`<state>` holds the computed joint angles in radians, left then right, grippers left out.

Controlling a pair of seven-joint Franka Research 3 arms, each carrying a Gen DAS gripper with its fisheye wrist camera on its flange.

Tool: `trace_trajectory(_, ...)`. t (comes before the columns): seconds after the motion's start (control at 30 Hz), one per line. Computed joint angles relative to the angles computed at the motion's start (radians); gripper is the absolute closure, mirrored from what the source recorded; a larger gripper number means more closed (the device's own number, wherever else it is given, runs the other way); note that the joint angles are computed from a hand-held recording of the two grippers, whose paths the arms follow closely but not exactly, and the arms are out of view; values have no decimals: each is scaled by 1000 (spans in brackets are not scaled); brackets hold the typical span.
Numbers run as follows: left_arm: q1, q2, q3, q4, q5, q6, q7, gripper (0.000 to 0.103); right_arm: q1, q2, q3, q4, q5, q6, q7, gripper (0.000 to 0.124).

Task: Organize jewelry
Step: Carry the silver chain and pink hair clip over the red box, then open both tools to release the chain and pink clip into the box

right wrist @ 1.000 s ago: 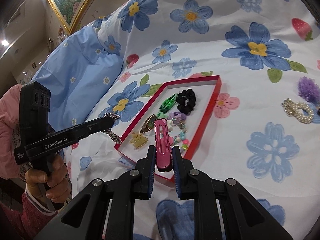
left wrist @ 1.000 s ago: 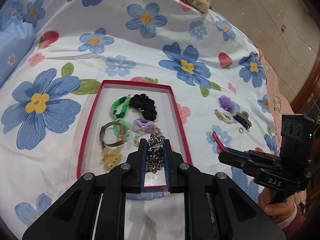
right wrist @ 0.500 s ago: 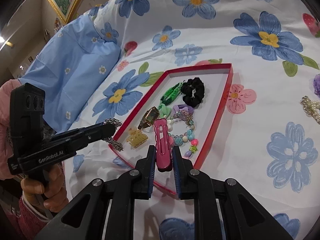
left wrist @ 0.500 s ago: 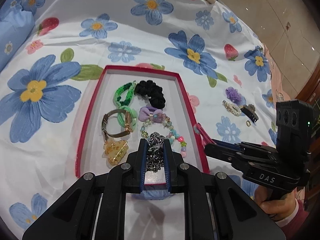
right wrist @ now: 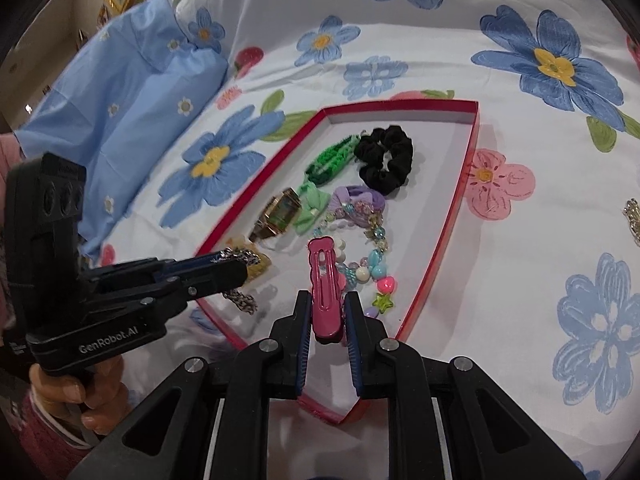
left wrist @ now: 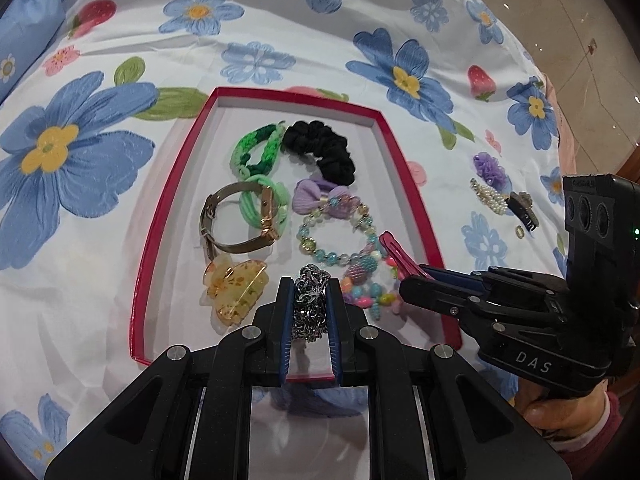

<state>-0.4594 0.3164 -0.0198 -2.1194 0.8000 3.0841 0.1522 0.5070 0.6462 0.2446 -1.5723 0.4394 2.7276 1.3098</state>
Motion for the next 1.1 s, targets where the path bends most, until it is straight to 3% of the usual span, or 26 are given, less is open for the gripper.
trace_trajectory(0.4, 43, 53, -57, 20, -125, -30, 129, 89, 26, 37, -33, 50, -60, -44, 43, 106)
trace_trajectory(1.1, 12, 57, -29, 14, -197, -22, 176, 89, 21, 44, -27, 60, -59, -51, 43, 105)
